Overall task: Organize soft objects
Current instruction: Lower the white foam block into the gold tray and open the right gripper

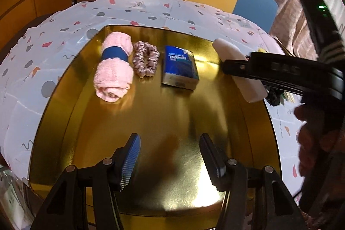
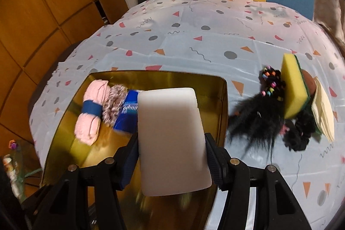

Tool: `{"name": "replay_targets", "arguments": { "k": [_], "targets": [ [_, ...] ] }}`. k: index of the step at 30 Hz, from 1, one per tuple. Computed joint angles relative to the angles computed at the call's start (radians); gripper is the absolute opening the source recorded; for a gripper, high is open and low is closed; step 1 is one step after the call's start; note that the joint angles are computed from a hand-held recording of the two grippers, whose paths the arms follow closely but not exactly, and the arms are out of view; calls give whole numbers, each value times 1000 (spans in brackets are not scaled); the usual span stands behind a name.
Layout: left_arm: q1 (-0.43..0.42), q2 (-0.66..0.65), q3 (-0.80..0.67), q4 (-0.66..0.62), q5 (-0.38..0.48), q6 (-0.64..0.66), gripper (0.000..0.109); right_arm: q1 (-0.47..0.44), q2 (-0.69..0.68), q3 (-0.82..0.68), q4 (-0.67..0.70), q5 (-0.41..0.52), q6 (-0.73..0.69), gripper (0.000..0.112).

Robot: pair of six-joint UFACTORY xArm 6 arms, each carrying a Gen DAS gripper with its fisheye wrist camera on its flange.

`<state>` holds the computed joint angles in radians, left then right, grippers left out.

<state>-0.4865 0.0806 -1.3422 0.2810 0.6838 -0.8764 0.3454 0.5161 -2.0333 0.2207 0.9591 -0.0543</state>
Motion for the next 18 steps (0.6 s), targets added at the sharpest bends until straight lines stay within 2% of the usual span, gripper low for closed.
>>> {"name": "replay_targets", "arguments": {
  "k": [11,13,15,18],
  "targets": [
    [9,-2,2,-29,-9,4,58,29,213,-294,-150,94,120,60],
    [9,-2,1,-31,-10,7,58,29,227,-313,-153,100,125,62],
    [8,-2,1,-33,-9,9,58,29,240,-334,-147,107,120,68],
    [9,-4,3,-36,-9,8,58,29,205,-279,-134,61,106,69]
  ]
}}
